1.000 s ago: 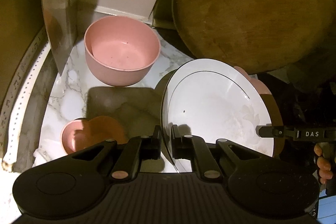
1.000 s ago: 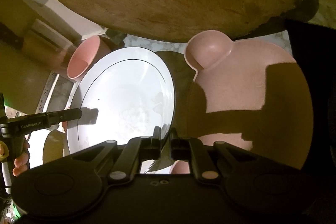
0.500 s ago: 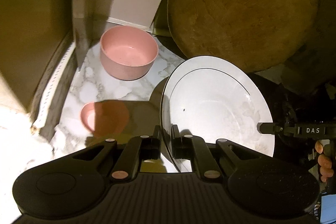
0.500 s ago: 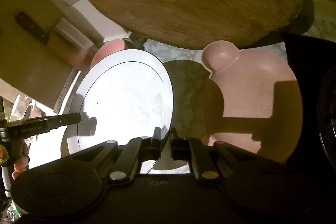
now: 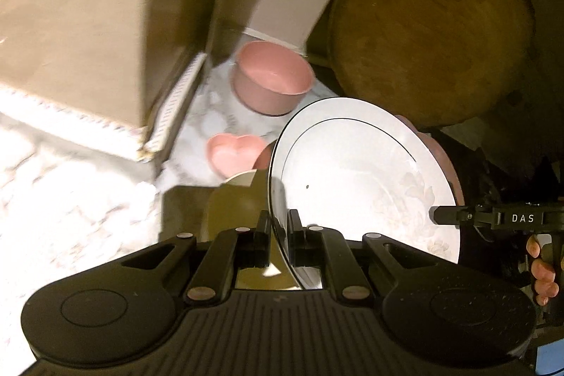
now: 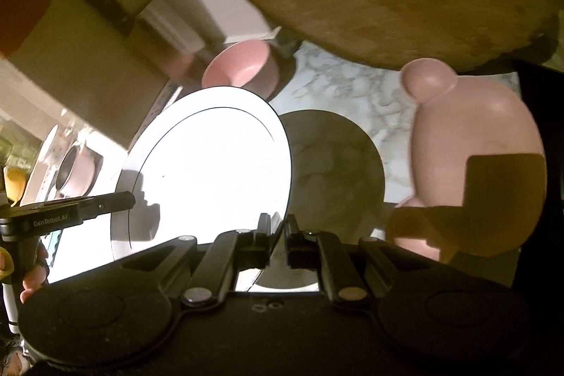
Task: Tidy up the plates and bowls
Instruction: 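Lift the oval plate with both grippers and carry it toward the sink counter, then lower the oval plate onto the counter and open both grippers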
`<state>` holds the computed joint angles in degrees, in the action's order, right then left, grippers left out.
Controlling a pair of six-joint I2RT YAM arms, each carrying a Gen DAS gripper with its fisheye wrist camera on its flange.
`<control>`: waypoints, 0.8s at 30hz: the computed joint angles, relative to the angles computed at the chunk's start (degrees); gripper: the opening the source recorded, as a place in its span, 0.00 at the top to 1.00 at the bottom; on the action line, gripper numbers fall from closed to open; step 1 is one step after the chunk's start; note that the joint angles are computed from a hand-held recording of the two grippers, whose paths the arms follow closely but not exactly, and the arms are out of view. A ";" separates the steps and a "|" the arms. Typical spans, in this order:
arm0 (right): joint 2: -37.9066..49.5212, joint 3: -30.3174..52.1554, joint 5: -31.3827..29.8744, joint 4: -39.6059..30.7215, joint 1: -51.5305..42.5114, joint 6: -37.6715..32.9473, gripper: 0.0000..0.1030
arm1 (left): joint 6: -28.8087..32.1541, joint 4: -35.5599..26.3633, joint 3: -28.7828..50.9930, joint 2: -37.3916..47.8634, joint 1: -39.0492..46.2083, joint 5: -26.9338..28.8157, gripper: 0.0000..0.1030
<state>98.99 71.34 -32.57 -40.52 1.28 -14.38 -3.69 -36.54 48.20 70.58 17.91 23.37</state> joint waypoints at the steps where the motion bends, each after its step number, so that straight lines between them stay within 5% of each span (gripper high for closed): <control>1: -0.39 -0.52 0.01 0.20 0.65 0.15 0.94 | 0.53 -0.73 -0.47 -0.92 1.02 0.15 0.92; 11: -3.53 -4.70 1.13 2.29 9.28 2.95 0.94 | 9.98 -10.04 -3.62 -9.34 16.96 4.11 0.92; 24: -5.60 -9.48 3.72 7.28 23.74 7.92 0.94 | 33.34 -25.95 -2.24 -11.27 48.20 11.26 0.92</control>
